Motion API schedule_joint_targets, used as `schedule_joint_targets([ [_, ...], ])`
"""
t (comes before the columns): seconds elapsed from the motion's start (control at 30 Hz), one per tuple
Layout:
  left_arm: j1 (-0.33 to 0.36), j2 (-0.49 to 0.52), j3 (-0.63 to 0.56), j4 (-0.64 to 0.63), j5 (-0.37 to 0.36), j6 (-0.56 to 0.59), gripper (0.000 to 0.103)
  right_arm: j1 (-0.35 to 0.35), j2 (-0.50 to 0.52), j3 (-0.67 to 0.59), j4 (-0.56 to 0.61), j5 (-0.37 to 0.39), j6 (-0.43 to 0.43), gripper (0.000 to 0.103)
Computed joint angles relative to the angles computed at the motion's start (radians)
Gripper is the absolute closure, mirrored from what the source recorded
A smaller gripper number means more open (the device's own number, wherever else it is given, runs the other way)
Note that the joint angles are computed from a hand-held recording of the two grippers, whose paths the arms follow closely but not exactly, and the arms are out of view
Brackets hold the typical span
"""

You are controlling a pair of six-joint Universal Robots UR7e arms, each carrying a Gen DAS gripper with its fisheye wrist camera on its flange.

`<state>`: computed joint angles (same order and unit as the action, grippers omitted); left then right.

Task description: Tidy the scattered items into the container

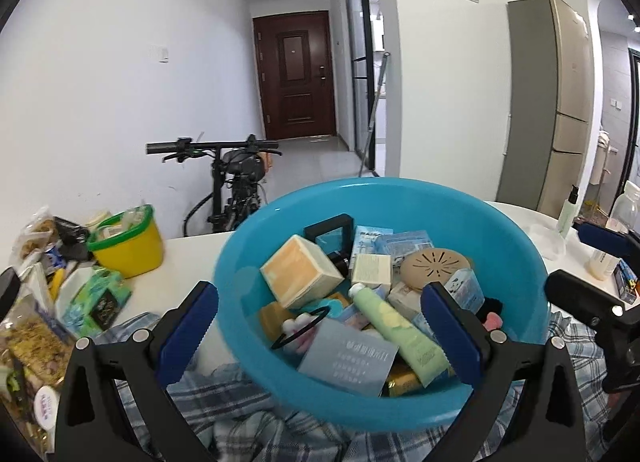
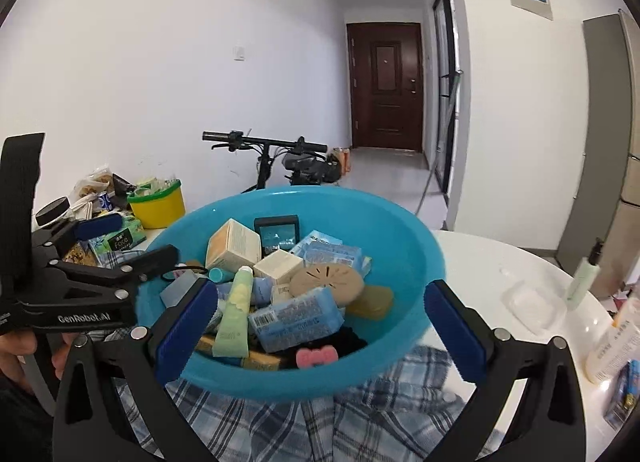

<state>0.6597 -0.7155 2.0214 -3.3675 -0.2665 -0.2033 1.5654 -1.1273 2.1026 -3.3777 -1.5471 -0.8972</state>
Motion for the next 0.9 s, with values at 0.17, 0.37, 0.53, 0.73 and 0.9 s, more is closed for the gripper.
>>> schedule_joint_targets([
  [0.17,-0.073,-0.102,0.109,0.218,0.030,-0.276,0.000,0.017,-0.059,0.063,-0.042,-0.044,0.009,0.000],
  [0.37,-0.177,-0.249,0.207,0.743,0.040,-0.798,0.000,0.016,-0.170,0.153,0.013,-0.065,0.085,0.000],
  [0.53,-0.253,-0.285,0.276,0.855,-0.002,-0.971,0.000,-0.017,-0.228,0.247,-0.020,-0.055,0.060,0.000],
  [0.73,-0.287,-0.287,0.286,1.048,-0.059,-1.175,0.000,-0.042,-0.211,0.314,-0.086,-0.099,0.011,0.000],
  [0.9,-0.281,-0.274,0.298,1.081,-0.084,-1.233,0.000,-0.063,-0.180,0.345,-0.141,-0.115,-0.016,0.000],
])
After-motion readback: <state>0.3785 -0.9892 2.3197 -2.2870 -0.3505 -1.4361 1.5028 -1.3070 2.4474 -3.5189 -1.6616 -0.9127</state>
